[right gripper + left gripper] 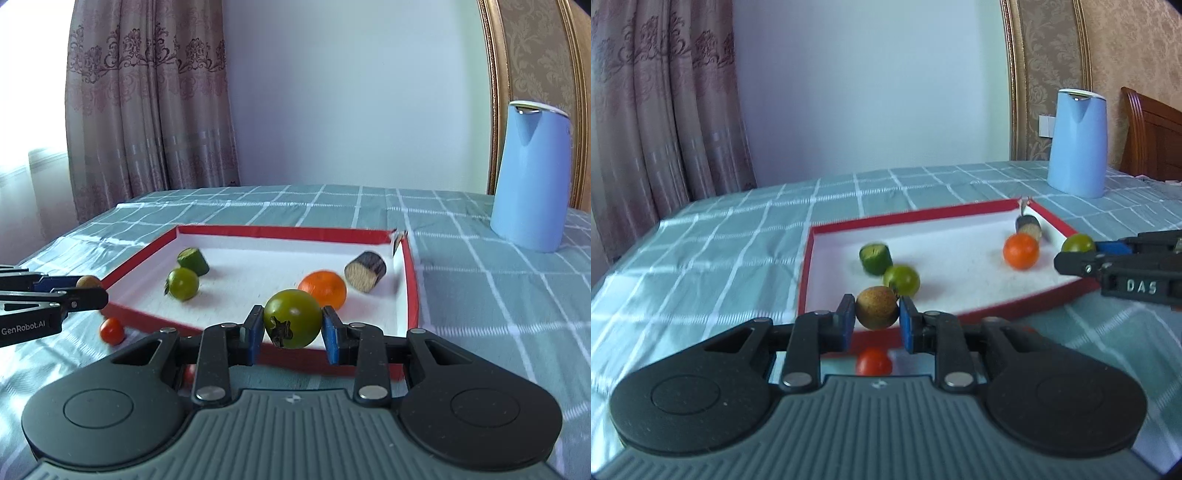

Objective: Organize fruits
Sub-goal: 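Lower longan with left and green tomato with right into tray, open both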

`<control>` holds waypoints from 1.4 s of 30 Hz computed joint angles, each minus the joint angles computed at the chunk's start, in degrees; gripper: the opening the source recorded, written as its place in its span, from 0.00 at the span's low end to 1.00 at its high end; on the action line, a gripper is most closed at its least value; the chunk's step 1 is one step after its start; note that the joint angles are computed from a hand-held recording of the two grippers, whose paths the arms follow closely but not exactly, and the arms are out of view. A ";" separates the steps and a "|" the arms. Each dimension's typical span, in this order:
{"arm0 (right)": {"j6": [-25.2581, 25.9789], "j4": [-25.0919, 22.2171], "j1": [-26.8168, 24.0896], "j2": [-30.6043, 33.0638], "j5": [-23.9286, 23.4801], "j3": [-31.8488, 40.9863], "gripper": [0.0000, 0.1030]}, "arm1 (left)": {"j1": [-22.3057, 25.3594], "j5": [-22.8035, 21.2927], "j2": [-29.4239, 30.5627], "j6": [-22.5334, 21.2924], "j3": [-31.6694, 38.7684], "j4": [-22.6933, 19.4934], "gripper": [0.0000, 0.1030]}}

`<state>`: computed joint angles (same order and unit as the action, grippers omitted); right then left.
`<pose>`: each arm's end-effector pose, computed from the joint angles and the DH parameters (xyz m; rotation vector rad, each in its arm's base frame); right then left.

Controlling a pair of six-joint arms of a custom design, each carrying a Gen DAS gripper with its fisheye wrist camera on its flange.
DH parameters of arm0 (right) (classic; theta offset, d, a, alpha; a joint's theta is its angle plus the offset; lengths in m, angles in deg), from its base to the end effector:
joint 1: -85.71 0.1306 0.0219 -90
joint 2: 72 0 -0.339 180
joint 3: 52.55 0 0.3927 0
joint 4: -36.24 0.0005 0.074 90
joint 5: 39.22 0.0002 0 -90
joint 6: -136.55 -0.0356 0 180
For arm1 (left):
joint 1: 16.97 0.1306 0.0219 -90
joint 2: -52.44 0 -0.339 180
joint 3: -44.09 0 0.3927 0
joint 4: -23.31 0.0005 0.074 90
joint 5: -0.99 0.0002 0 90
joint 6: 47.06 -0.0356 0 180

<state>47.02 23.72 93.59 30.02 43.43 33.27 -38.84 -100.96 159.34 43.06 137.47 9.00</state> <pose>0.5595 0.0815 0.2999 -0.2296 2.0617 0.2122 0.5579 -0.2165 0.3122 0.2586 2.0288 -0.0250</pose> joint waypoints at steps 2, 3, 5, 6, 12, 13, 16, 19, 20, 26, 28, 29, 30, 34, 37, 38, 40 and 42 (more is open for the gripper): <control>0.25 -1.14 0.35 1.67 0.50 2.35 0.32 | 0.04 -0.08 2.39 0.71 3.37 -1.56 0.22; 0.73 -1.85 0.58 2.55 0.75 3.63 0.32 | 0.11 -0.41 3.75 1.22 5.18 -2.39 0.22; 1.75 -2.78 1.20 4.24 1.82 5.93 0.32 | 0.32 -1.76 6.51 1.88 8.66 -4.04 0.22; 2.26 -3.25 1.52 5.13 2.34 7.11 0.32 | 0.46 -2.56 7.87 2.44 10.29 -4.73 0.22; 3.79 -8.15 2.82 10.44 3.27 13.95 0.32 | 2.28 -2.15 13.72 7.38 18.25 -11.16 0.22; 4.23 -8.59 2.96 11.17 3.56 14.76 0.32 | 2.54 -1.99 14.29 7.63 19.04 -11.91 0.22; 4.68 -11.16 3.39 13.06 3.88 17.36 0.32 | 3.08 -1.01 16.37 8.73 22.08 -15.07 0.22; 5.01 -12.91 3.83 14.58 4.99 19.31 0.32 | 3.33 -0.80 18.07 8.95 24.44 -17.41 0.22; 5.11 -13.17 3.89 14.97 5.19 19.74 0.32 | 3.23 -1.06 18.14 8.64 24.42 -17.16 0.22; 3.60 -16.44 3.79 17.23 5.01 22.80 0.32 | 2.92 -2.10 18.27 7.86 24.24 -16.42 0.26; 3.30 -16.19 3.75 17.23 4.92 22.65 0.32 | 2.82 -2.34 18.23 7.40 24.04 -16.06 0.32; 3.00 -16.17 3.71 17.24 4.95 22.69 0.32 | 2.78 -2.02 18.15 7.11 23.87 -15.83 0.38; 2.69 -16.16 3.69 17.23 4.90 22.70 0.32 | 2.72 -1.77 18.11 6.73 23.75 -15.62 0.42; 2.38 -16.29 3.66 17.26 4.84 22.73 0.32 | 2.04 -3.64 17.83 4.52 22.79 -14.07 0.54; 1.92 -16.42 3.55 17.31 4.41 22.69 0.32 | 2.05 -2.63 17.66 4.38 22.60 -14.13 0.64; 1.51 -16.50 3.34 17.28 3.78 22.69 0.34 | 2.06 -2.33 17.55 4.28 22.46 -14.11 0.65; 0.22 -16.64 2.87 16.93 1.96 22.38 0.37 | 1.99 -2.23 17.07 3.72 21.62 -13.54 0.66; -0.83 -16.16 2.57 16.34 0.78 21.58 0.40 | 2.03 -1.54 16.33 3.24 20.48 -12.75 0.71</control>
